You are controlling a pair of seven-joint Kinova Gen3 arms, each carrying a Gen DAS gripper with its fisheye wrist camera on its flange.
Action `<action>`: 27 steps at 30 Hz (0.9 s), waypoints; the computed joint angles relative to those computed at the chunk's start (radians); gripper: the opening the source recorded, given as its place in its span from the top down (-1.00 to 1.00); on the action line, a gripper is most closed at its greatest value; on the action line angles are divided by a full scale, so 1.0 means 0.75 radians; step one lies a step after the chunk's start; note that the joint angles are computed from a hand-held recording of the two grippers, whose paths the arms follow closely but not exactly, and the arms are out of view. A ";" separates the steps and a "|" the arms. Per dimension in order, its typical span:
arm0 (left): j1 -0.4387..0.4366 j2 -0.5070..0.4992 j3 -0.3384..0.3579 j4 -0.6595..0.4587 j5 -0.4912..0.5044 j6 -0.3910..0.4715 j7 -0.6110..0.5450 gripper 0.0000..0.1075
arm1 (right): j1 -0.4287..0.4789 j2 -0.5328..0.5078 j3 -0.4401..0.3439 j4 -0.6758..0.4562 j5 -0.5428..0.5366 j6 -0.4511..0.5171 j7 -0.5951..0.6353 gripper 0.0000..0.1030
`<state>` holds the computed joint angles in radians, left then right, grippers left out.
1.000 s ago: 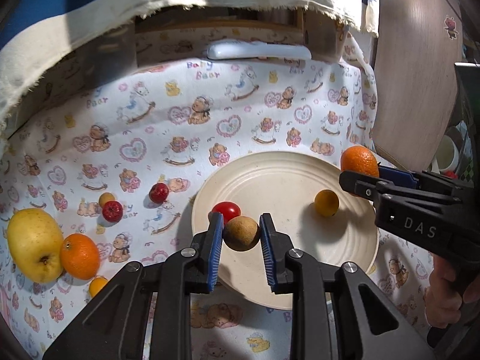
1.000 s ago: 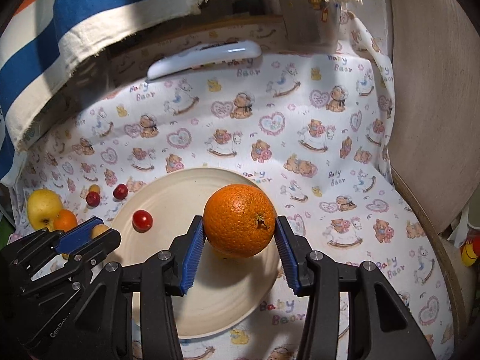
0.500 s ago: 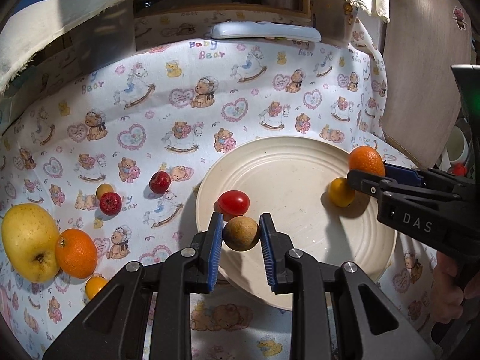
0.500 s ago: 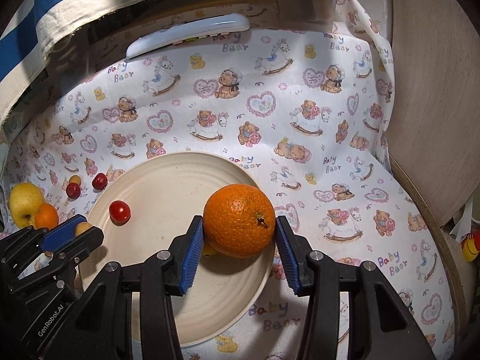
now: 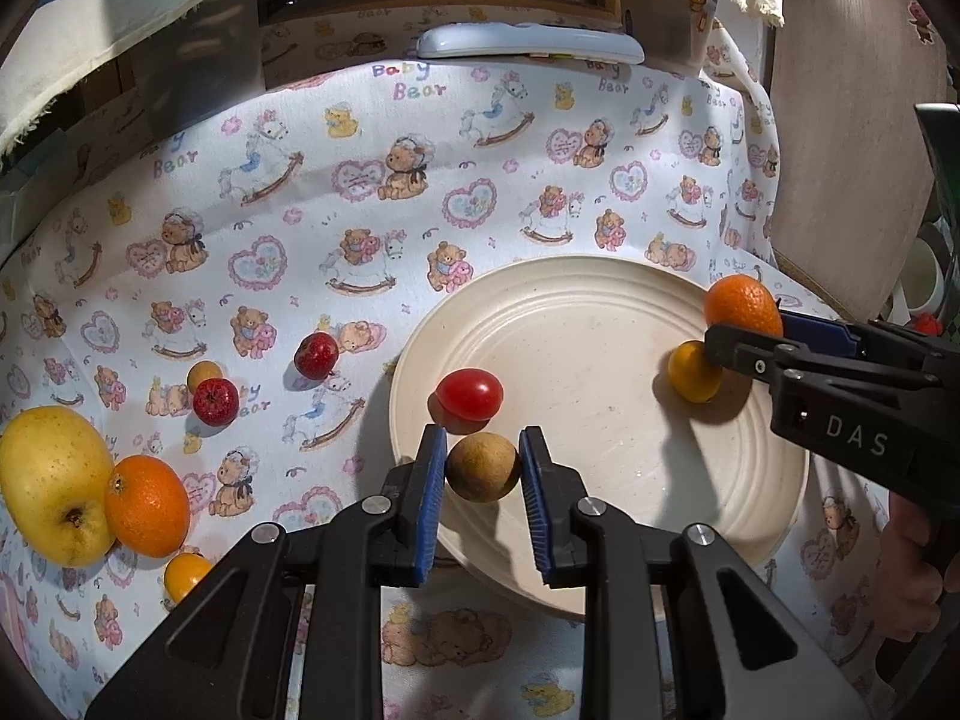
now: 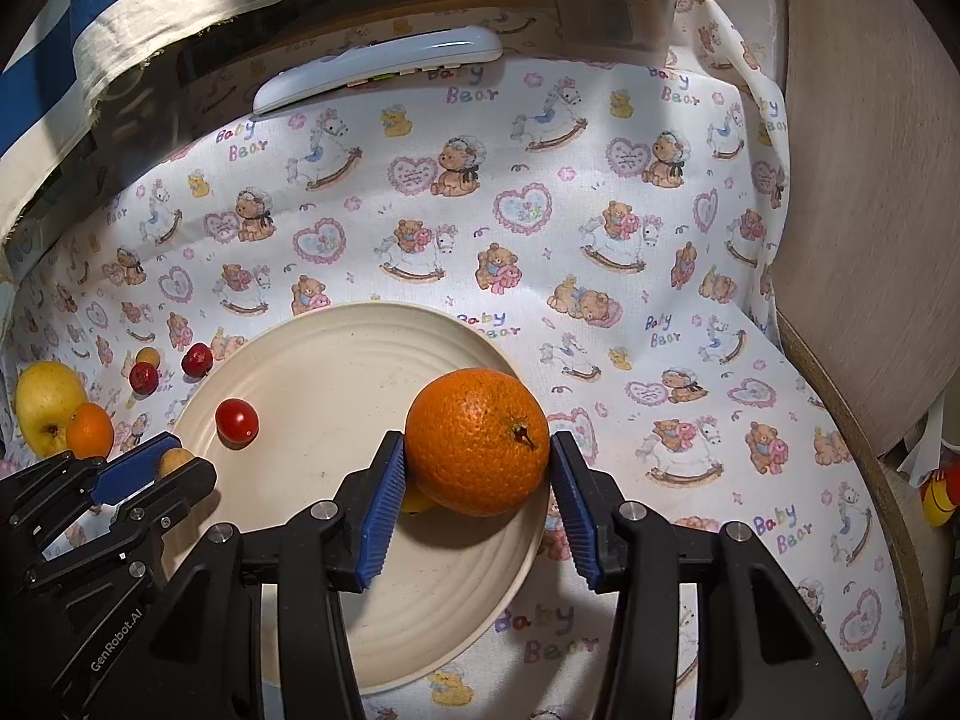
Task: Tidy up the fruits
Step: 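Carry the orange and brown fruit over the cream plate with both tools, then open both tools to release the orange and brown fruit onto the plate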
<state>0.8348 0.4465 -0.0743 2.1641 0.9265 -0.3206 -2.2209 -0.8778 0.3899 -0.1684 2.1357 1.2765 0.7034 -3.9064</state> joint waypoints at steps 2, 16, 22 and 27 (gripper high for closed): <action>0.003 0.002 -0.005 -0.003 0.006 0.006 -0.010 0.55 | -0.002 0.002 0.000 -0.003 -0.003 0.004 0.003 0.05; -0.021 0.005 0.009 0.003 -0.045 0.008 0.020 0.36 | -0.001 0.002 0.001 -0.005 -0.005 -0.001 0.008 0.04; -0.010 -0.024 0.022 0.040 -0.068 -0.060 0.071 -0.01 | 0.000 0.002 0.002 0.000 0.003 -0.006 -0.002 0.03; -0.076 -0.077 0.080 0.081 -0.116 -0.095 0.140 -0.05 | -0.007 -0.009 -0.002 0.027 0.060 -0.012 -0.073 0.01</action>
<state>0.7774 0.3890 -0.0141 2.2248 0.8396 -0.3920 -2.1159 -0.8832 0.3830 -0.1702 2.1558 1.3214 0.6942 -3.9611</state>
